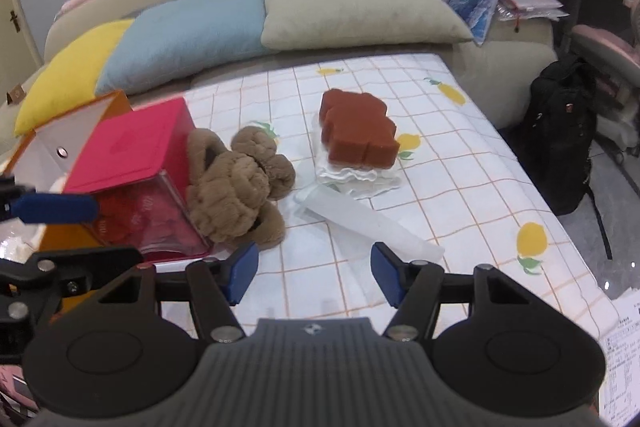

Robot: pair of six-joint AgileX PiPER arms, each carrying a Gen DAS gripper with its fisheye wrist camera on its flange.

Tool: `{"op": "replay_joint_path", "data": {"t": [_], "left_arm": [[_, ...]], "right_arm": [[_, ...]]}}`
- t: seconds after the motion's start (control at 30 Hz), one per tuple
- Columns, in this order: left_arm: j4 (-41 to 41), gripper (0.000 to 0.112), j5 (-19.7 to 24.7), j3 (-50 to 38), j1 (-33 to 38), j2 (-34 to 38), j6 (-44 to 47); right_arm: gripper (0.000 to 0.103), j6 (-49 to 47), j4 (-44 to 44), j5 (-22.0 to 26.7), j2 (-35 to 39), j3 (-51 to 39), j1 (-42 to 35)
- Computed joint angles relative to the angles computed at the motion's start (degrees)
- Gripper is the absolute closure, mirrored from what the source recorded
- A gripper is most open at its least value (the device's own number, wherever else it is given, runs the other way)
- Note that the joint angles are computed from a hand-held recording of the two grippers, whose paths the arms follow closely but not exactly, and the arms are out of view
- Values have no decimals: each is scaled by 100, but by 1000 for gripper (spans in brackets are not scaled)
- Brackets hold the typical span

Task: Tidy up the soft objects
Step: 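Withdraw both open grippers from the box toward the bed, then grasp the brown teddy bear with the left gripper while the right gripper approaches the clear plastic sleeve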

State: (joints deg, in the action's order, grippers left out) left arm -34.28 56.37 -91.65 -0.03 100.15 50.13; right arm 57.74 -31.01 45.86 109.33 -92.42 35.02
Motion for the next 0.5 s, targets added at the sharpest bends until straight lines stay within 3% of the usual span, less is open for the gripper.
{"op": "replay_joint_path", "data": {"t": [0.2, 0.37, 0.5], "left_arm": [[674, 37, -54, -692, -500, 509, -289], [1482, 38, 379, -1747, -878, 1194, -354], [2484, 37, 1222, -3234, -1249, 2078, -943]], "right_arm": [[38, -957, 412, -64, 671, -571, -524], [39, -1504, 695, -237, 1124, -898, -758], [39, -1514, 876, -455, 1193, -874, -887]]}}
